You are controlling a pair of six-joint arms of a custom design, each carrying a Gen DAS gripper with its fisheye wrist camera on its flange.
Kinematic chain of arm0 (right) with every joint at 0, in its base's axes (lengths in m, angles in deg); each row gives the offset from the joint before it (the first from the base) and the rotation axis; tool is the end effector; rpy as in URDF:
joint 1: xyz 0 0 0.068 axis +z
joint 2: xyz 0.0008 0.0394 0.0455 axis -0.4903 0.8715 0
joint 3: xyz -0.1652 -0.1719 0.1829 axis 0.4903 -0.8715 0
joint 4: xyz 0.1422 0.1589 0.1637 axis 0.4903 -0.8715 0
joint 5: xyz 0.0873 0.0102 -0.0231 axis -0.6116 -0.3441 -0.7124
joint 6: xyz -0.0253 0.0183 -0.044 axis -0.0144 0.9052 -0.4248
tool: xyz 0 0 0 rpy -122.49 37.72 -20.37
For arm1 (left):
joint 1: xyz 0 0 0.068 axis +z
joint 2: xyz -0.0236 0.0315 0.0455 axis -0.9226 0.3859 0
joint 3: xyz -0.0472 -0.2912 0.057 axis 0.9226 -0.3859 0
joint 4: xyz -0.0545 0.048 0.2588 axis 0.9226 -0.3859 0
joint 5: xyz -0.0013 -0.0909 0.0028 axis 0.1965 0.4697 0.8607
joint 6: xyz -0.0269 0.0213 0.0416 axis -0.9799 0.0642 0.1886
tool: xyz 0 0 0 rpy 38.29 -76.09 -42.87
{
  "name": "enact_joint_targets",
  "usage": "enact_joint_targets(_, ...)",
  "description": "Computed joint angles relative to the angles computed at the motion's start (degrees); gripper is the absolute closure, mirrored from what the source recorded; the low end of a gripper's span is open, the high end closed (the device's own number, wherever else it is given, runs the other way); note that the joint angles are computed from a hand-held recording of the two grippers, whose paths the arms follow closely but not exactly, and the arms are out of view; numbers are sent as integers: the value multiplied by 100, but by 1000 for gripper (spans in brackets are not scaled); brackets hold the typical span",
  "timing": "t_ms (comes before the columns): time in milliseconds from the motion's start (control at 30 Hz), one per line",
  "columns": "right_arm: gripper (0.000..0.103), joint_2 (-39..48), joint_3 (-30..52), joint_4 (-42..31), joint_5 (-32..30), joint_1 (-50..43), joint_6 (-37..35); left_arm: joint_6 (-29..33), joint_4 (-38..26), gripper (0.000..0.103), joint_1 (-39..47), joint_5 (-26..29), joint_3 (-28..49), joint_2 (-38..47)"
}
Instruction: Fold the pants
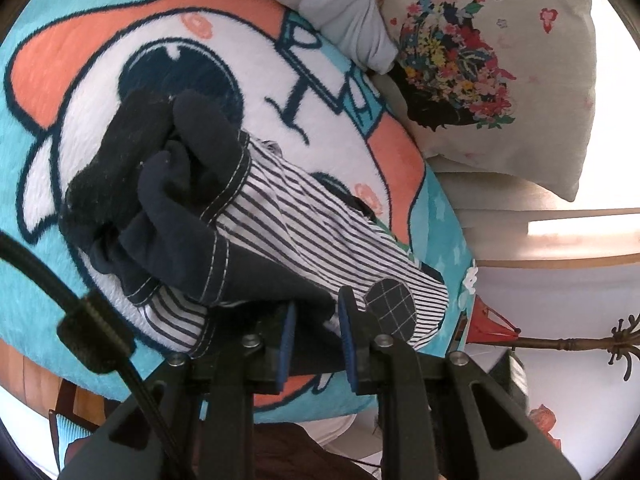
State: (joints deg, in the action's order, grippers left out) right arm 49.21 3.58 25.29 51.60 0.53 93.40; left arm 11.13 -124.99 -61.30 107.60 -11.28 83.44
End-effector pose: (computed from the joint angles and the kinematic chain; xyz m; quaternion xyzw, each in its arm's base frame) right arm 0.2718 0.1571 0.2767 -0.1890 0.9576 0.0795 0.2024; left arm 0.3346 0.0125 0.2649 -0.2034 0.9070 -0.3550 0.0997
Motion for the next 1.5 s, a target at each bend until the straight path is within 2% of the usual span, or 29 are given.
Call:
enact_joint_targets(67,95,20,69,-95,-59,-161,-63,31,-10,84,23,-33,50,-14)
enact_joint_targets(167,95,75,519,-247,-102,-419,-282,-21,15,84,37,-60,255,95)
enact_joint_targets(300,95,788,1817,-578,81,-653,-873,-84,-53,84,-20,-268,970,515)
enact_joint_targets(400,95,1559,2826,-697,320,-687,-1136,-86,-108,84,-145,-757,1745,946)
enact_joint_targets(533,95,2703,4235,-981,564,-866,-1015,-90,-319,84,-208,-1417,2782,1649)
enact_joint_targets(600,95,3042,4766,-1192,475,-995,-919,-29,-446,84,-175,-1500,3012,1737)
enact_joint_targets(633,94,2936,4705,-1205,204,-1040,-909,20,-425,84,-139,-1427,2974,1657)
enact_joint_targets(667,87,2799,4670,-1298,-238,-1078,-1037,75,-395,83,-109,-1367,2887,1549)
enact_joint_targets(700,68,2629,4604,-1506,-568,-1040,-1279,195,-456,82,-76,-1316,2778,1409)
enact_joint_targets(767,45,2180,4140,-1658,-886,-892,-1602,331,-526,81,-35,-1236,2556,1205)
enact_joint_targets(800,45,1830,3686,-1631,-1127,-787,-1721,371,-540,81,-5,-1188,2373,1068)
enact_joint_targets(900,45,971,2317,-1411,-1366,-309,-1740,378,-400,80,136,-999,1637,620)
enact_joint_targets(967,45,585,1631,-1117,-1109,44,-1713,361,-338,79,253,-825,1167,336)
enact_joint_targets(1033,45,406,1236,-890,-778,260,-1671,340,-282,79,334,-668,773,101)
enact_joint_targets(1167,45,481,1011,-740,-705,317,-1467,249,-234,77,398,-486,192,-232)
enact_joint_targets(1233,52,515,942,-600,-497,382,-1434,108,-150,77,406,-384,-53,-313)
enact_joint_targets(1300,81,707,998,-555,-335,382,-1299,4,-84,76,401,-277,-226,-376)
enact_joint_targets(1400,93,677,927,-472,-375,302,-1012,-116,-12,74,367,-201,-355,-464)
enact_joint_targets(1500,95,529,963,-421,-298,295,-882,-231,66,68,316,-128,-452,-556)
